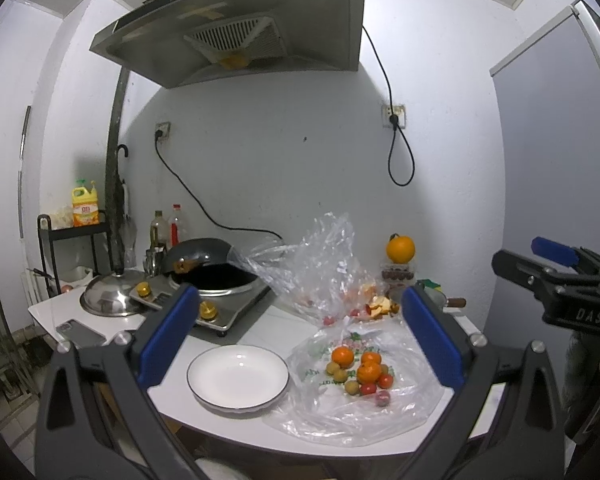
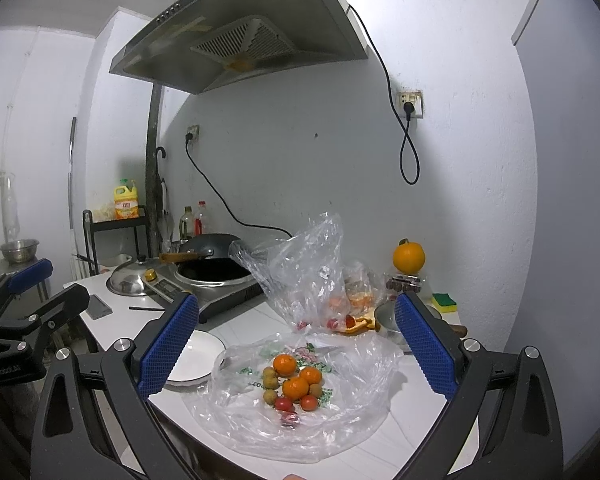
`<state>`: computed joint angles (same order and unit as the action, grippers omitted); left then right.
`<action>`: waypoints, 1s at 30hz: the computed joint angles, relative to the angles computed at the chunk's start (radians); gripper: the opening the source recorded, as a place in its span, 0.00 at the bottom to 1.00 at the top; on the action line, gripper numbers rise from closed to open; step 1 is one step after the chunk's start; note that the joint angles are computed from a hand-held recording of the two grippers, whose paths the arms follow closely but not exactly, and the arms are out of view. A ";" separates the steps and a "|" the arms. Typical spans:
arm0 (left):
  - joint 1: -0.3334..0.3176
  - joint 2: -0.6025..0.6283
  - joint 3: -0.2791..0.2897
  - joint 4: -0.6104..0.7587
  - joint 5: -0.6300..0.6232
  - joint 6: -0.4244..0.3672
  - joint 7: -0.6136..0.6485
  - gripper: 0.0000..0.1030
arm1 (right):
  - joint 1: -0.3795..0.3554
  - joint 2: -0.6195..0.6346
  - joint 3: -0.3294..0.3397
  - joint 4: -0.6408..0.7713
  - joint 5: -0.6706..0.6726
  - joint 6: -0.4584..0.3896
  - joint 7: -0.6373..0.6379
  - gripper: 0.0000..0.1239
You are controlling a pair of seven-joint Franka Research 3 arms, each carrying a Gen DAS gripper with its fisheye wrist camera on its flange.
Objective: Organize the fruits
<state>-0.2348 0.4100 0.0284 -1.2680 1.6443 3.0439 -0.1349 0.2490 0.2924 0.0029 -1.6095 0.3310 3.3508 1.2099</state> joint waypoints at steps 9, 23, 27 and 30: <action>-0.012 0.074 0.018 0.051 -0.204 0.020 0.195 0.99 | 0.077 0.041 -0.113 0.053 -0.004 -0.071 0.039 0.81; 0.069 0.325 -0.168 0.270 -0.778 -0.093 0.867 0.99 | -0.017 0.226 -0.082 0.294 -0.117 -0.312 0.153 0.76; 0.070 0.415 -0.204 0.379 -0.890 -0.142 1.012 0.99 | -0.035 0.314 -0.071 0.419 -0.151 -0.419 0.169 0.67; 0.062 0.482 -0.222 0.469 -0.965 -0.186 1.110 0.99 | -0.044 0.400 -0.067 0.543 -0.179 -0.516 0.178 0.65</action>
